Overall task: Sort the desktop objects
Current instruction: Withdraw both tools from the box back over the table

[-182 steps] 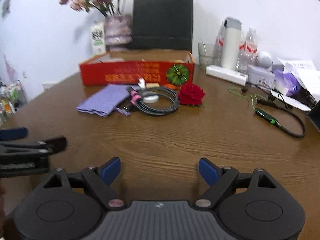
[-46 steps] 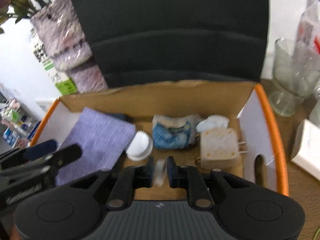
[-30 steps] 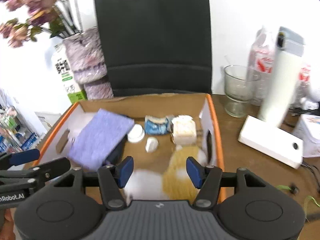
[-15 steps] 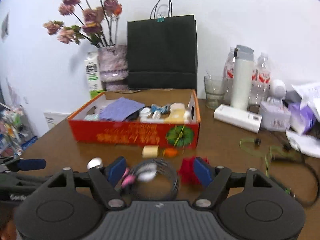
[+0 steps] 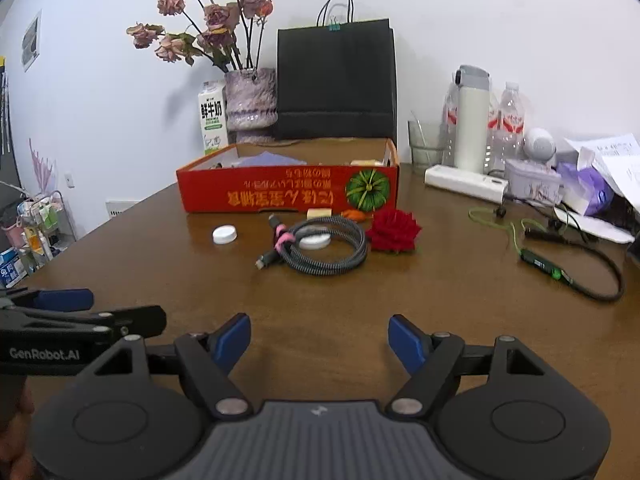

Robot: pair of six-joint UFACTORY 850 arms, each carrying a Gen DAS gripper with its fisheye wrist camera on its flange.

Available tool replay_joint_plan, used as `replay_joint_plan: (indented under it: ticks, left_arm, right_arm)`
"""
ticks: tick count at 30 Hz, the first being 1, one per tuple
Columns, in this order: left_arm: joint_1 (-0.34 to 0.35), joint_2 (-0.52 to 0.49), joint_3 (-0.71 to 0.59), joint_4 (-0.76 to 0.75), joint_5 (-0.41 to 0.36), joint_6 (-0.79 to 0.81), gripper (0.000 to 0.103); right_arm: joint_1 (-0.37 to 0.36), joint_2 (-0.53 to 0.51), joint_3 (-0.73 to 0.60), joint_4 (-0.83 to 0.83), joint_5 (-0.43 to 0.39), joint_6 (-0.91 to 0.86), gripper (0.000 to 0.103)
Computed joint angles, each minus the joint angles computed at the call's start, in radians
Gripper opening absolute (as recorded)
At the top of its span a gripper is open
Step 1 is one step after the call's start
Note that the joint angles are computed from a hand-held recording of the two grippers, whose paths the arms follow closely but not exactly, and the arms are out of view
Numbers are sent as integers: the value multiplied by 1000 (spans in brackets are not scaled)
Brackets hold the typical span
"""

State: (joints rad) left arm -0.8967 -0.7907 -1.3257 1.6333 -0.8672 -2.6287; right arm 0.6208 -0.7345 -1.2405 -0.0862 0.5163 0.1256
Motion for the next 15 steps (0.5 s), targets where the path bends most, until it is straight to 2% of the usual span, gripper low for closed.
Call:
replay_joint_plan:
  ticks: [9,15]
  left_arm:
    - [-13,1,27,-5,0,-23,103]
    - [-12,2,35,8,7,-59,103]
  right_arm:
    - [19,7,37,59,36,-60,78]
    - [26,12,65,101,98,-101,80]
